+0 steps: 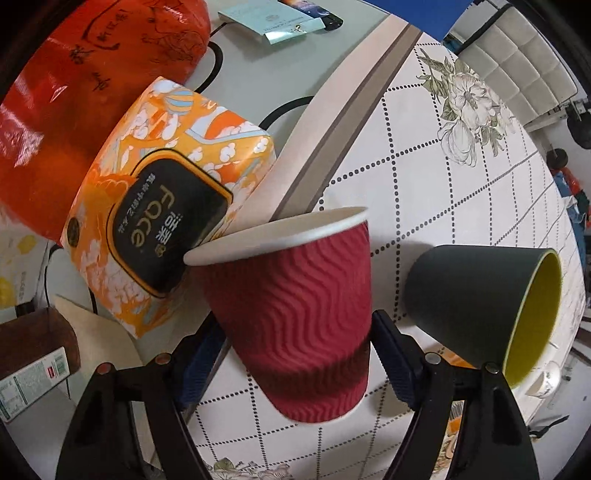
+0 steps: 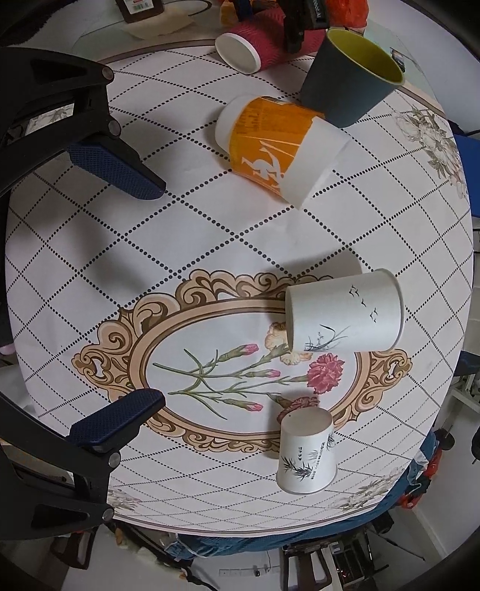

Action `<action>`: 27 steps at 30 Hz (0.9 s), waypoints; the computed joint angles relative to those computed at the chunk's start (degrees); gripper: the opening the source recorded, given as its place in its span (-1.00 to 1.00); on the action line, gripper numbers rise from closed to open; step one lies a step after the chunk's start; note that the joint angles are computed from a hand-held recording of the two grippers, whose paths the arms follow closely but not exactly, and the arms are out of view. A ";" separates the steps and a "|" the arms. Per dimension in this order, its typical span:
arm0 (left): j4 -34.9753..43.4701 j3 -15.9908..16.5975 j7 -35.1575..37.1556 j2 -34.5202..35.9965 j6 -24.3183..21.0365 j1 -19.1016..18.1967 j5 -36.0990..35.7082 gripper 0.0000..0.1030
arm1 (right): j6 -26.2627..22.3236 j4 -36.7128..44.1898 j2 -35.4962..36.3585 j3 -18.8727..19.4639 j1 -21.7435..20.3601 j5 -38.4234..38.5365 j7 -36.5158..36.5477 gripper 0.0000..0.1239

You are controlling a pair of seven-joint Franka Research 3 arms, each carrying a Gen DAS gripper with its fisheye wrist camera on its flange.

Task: Flip cup upside down
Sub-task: 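Close the left gripper on the red cup and lift it, then carry the red cup with the left gripper toward the floral oval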

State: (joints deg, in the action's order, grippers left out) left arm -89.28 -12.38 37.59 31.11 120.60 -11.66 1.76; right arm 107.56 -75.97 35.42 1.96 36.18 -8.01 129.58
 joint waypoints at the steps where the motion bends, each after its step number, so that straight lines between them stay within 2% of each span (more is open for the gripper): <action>1: 0.28 0.12 -0.05 0.18 -0.12 -0.34 0.57 0.51 | -0.19 0.25 0.14 -0.06 0.02 -0.09 -0.01 0.66; 5: 0.66 0.36 -0.10 0.21 -0.35 -1.55 2.69 0.47 | -0.35 0.37 0.08 -0.24 0.11 -0.48 0.16 0.66; 7: 2.78 0.53 0.26 1.06 -2.19 -2.68 4.48 0.47 | -0.51 0.33 -0.07 -0.32 0.13 -0.67 0.31 0.66; 13: 2.78 0.18 0.29 -1.26 -4.90 -5.53 8.00 0.47 | 1.67 -3.49 -2.42 -0.07 -0.40 -0.70 0.49 0.66; 21: -3.85 -2.79 -2.20 -8.42 -7.17 -10.18 8.64 0.46 | 7.61 -15.23 -9.34 0.79 -2.48 -0.46 -0.68 0.66; 24: -2.73 -4.34 -3.25 -8.96 -9.16 -13.23 8.86 0.46 | 10.59 -20.81 -12.90 1.32 -3.81 -0.07 -2.06 0.66; 27: 1.76 -5.61 -3.76 -7.28 -10.90 -16.38 8.78 0.46 | 12.76 -26.45 -16.92 1.87 -5.33 0.51 -4.05 0.66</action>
